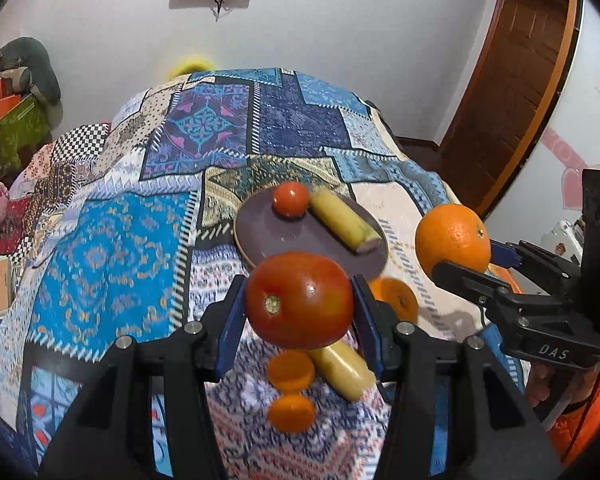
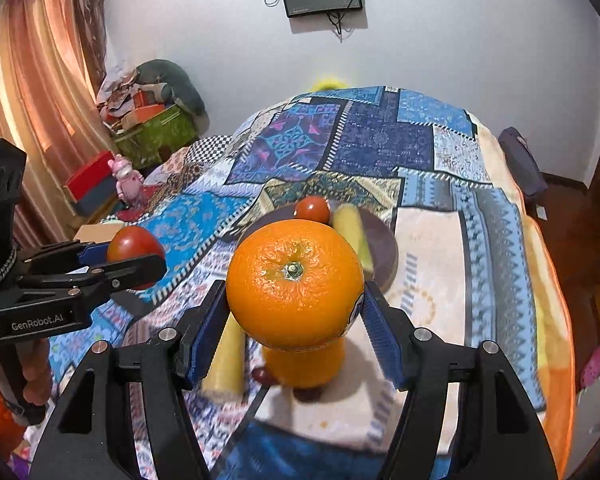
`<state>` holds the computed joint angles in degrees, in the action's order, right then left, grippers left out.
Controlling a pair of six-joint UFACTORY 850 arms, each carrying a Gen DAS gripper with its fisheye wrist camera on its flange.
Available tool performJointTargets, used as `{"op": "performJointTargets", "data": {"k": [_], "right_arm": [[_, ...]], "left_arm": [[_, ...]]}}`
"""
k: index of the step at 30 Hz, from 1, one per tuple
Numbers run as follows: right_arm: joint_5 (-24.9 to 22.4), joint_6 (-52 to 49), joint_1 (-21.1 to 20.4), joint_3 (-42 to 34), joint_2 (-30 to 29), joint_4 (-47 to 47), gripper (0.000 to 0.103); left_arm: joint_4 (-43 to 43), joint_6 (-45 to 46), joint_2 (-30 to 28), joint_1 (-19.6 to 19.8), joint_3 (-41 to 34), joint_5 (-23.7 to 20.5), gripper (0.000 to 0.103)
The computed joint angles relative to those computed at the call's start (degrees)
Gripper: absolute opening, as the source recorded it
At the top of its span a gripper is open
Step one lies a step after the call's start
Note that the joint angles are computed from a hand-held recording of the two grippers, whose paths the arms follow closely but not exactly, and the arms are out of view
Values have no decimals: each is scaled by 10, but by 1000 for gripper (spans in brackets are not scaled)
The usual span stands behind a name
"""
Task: Organize fruits
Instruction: 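Lower tomato and orange onto the dark plate and open both tools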
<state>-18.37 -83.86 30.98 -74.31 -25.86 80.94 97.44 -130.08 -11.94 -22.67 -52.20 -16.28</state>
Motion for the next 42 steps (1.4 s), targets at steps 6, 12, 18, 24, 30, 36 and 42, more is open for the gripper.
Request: {"op": "performJointTargets", "data": {"k": [6,12,18,24,30,36,42], "right_arm": [[0,75,5,-68,-48,-83,63],[-15,198,12,-144,-105,-219,63],[-58,326,17,-225,-168,-356,63],[-98,397,21,-292,-216,-454,63],[-125,409,25,-332,-244,-502,63],[-140,401,27,-356,-259,-510,63],[-137,415,35,-367,-266,-550,64]], "left_arm": [[-20,39,-33,29,-40,8,51],[-79,124,-77,55,-87,13,51],[-193,249,-130,86,-136,50,51],[-415,485,-184,105,-186,68,51],[-599,676,-225,120,-226,66,51],[-695,784,-245,125,-251,63,51],[-758,846,-261,127,-268,48,51]]}}
